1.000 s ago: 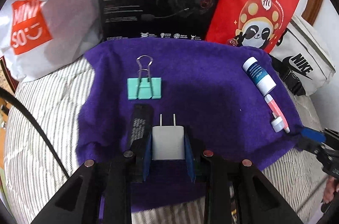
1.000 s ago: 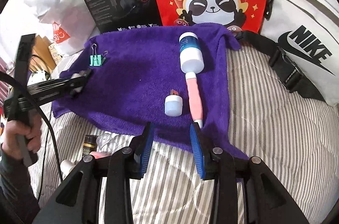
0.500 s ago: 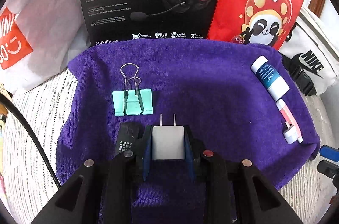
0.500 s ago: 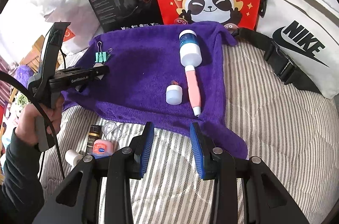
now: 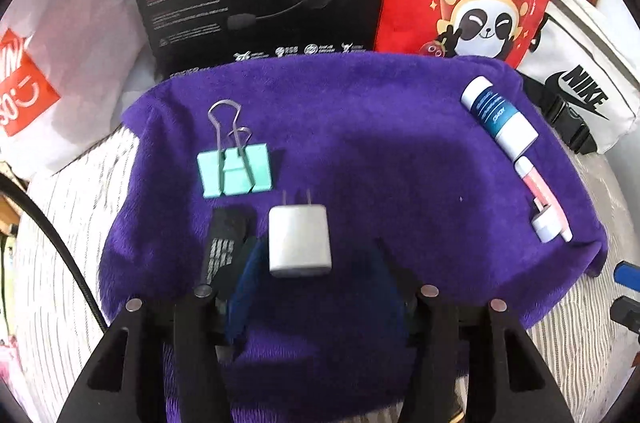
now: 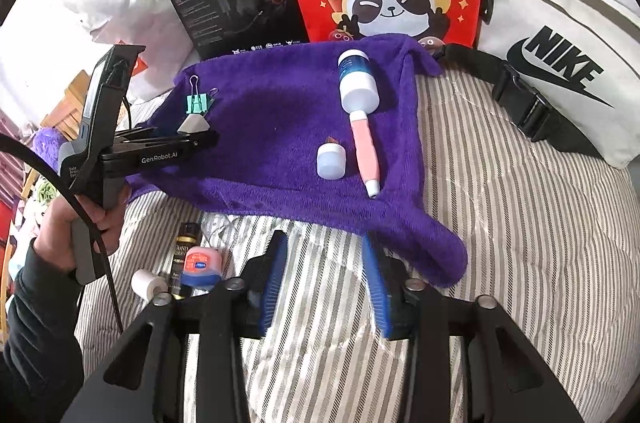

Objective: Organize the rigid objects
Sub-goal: 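Set the charger by the clip with the left tool while the right tool releases the cylinder, then move the left tool to the white tape roll and grasp it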

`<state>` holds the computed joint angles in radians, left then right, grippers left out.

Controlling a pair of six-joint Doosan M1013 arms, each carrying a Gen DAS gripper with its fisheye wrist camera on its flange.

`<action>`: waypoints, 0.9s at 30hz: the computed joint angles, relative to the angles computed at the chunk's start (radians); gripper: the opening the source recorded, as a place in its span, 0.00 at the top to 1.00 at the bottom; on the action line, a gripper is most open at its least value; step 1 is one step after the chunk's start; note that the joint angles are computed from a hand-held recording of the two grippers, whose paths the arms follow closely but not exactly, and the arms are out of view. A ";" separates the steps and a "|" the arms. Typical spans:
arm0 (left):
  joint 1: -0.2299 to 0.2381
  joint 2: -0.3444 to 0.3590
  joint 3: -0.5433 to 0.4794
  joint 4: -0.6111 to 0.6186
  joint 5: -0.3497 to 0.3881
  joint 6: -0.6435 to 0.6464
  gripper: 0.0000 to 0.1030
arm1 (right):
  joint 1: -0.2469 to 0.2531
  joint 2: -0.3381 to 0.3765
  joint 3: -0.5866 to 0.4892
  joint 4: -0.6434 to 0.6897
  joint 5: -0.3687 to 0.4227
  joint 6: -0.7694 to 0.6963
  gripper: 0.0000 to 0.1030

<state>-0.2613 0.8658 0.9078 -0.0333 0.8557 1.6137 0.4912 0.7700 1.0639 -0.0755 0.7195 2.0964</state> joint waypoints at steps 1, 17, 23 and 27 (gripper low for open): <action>0.001 -0.005 0.006 -0.003 0.002 -0.010 0.49 | 0.002 -0.001 0.000 -0.012 0.007 0.010 0.54; -0.022 -0.223 0.331 -0.012 -0.123 0.004 0.50 | 0.037 -0.052 0.074 -0.118 -0.034 0.084 0.54; -0.023 -0.251 0.390 -0.093 -0.121 0.034 0.50 | 0.044 -0.077 0.111 -0.141 -0.046 0.111 0.54; -0.040 -0.249 0.399 -0.055 -0.098 0.008 0.50 | 0.045 -0.092 0.138 -0.154 -0.059 0.135 0.54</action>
<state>-0.3015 0.6165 1.3066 -0.0886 0.7578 1.6214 0.5363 0.6784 1.2017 -0.2295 0.6600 2.2314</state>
